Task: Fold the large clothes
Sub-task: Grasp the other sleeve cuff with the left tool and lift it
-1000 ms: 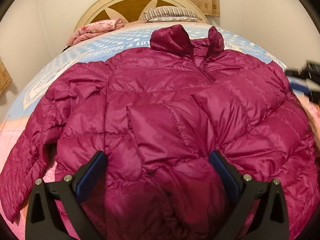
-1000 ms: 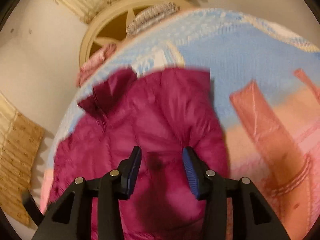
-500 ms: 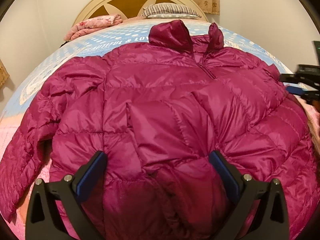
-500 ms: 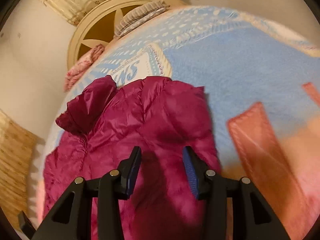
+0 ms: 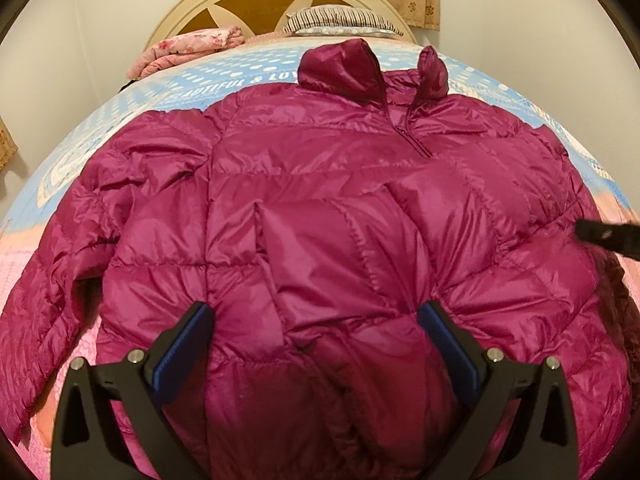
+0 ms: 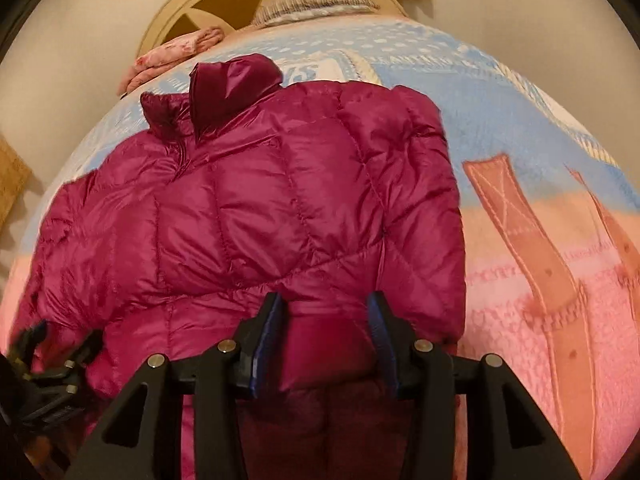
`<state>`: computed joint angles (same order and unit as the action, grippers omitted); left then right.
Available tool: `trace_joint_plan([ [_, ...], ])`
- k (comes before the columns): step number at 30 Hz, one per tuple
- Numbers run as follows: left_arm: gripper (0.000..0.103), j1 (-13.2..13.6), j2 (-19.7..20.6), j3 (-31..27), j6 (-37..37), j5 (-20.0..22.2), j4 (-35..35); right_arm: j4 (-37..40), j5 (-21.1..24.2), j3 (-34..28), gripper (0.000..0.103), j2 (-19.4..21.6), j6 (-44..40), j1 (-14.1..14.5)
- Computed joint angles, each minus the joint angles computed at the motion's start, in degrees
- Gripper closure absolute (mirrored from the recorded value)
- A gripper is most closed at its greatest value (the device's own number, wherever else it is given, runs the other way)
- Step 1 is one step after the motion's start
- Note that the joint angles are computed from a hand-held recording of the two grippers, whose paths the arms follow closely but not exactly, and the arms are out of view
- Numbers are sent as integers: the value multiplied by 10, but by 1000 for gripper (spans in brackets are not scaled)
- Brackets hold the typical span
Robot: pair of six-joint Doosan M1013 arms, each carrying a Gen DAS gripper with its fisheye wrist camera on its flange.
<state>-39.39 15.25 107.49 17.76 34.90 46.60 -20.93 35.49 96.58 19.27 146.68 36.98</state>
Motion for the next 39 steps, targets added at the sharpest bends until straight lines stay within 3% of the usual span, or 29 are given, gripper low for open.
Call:
trace_joint_plan([
  [4, 0, 5, -11, 10, -5, -24, -7, -74, -19, 4, 51, -14, 54, 35],
  [9, 0, 7, -68, 56, -90, -36, 47, -61, -14, -16, 48, 15, -18, 61],
  [15, 0, 16, -151, 133, -203, 33, 135, -129, -23, -2, 43, 25, 37, 73],
  [22, 0, 49, -215, 213, -279, 98, 123, -141, -39, 5, 42, 23, 53, 72],
  [25, 0, 71, -226, 227, -277, 88, 97, -152, -33, 3, 41, 24, 61, 76],
  [31, 1, 95, -237, 247, -339, 7, 122, -158, -42, 9, 40, 21, 72, 75],
  [35, 11, 104, -225, 245, -339, -20, 128, -160, -57, 16, 40, 17, 83, 73],
  [37, 34, 117, -217, 243, -323, -48, 117, -162, -61, 18, 39, 16, 87, 73],
  [38, 41, 124, -215, 243, -315, -63, 110, -162, -62, 19, 39, 16, 88, 73],
  [39, 54, 125, -213, 241, -307, -56, 102, -163, -61, 18, 39, 16, 89, 73],
])
